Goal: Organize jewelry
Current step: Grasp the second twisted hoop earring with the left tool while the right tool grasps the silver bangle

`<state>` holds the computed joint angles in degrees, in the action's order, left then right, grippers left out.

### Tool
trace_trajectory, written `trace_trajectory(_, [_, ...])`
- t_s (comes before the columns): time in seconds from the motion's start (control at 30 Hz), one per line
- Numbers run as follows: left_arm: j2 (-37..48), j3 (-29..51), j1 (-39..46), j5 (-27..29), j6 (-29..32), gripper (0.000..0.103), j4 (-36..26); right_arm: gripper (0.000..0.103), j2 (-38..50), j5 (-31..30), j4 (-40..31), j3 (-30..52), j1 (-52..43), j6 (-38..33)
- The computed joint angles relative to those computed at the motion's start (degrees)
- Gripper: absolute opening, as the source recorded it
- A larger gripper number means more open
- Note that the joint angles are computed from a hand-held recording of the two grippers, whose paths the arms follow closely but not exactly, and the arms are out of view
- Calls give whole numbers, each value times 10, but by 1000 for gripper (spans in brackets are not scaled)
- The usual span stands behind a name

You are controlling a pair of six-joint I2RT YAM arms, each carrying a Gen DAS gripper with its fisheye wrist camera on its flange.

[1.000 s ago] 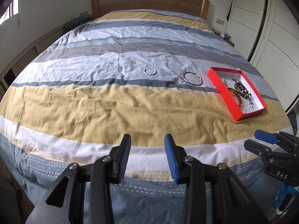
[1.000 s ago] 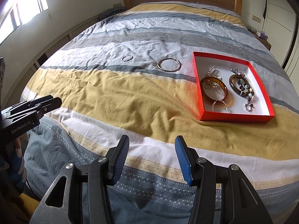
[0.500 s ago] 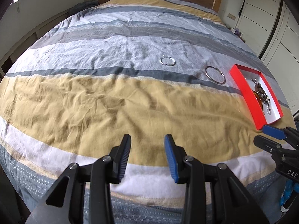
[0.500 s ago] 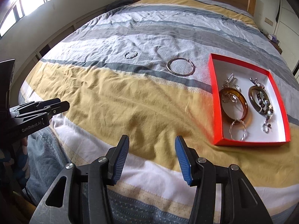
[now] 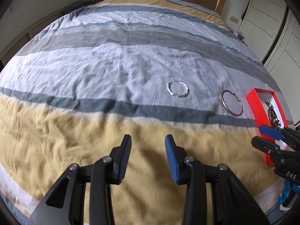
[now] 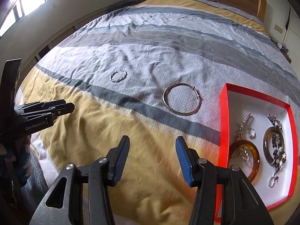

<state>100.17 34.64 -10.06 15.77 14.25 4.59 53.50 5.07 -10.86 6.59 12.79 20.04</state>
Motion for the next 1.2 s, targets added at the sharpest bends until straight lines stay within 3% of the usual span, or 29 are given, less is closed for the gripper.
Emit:
trace_trajectory(0.13, [54,74,-16,22,-8,35,-15,45,135,-39,117,24,-66,-51])
trace_trajectory(0.27, [92,121,-30,57,-14,35,-26,42,248,-66,188,59,-103,-77])
trace_trajectory(0.47, [119,142,-64,90,7,35,-15,36,352,-76,239,98,-113,-101])
trace_trajectory(0.87, [236,247,-118,48,21,33,-33,27,446,-120,276,135,-148,-145])
trace_trajectory(0.97, [249,259,-122,44,28,26,-35,27,466,-127,284,142,-152,-153])
trace_trajectory(1.07, [265,277,-118,53,22,8,-40,27,491,-140,295,154,-159,-152])
trace_trajectory(1.2, [268,268,-112,67,20,5,-18,24,518,-155,293,178,-161,-150])
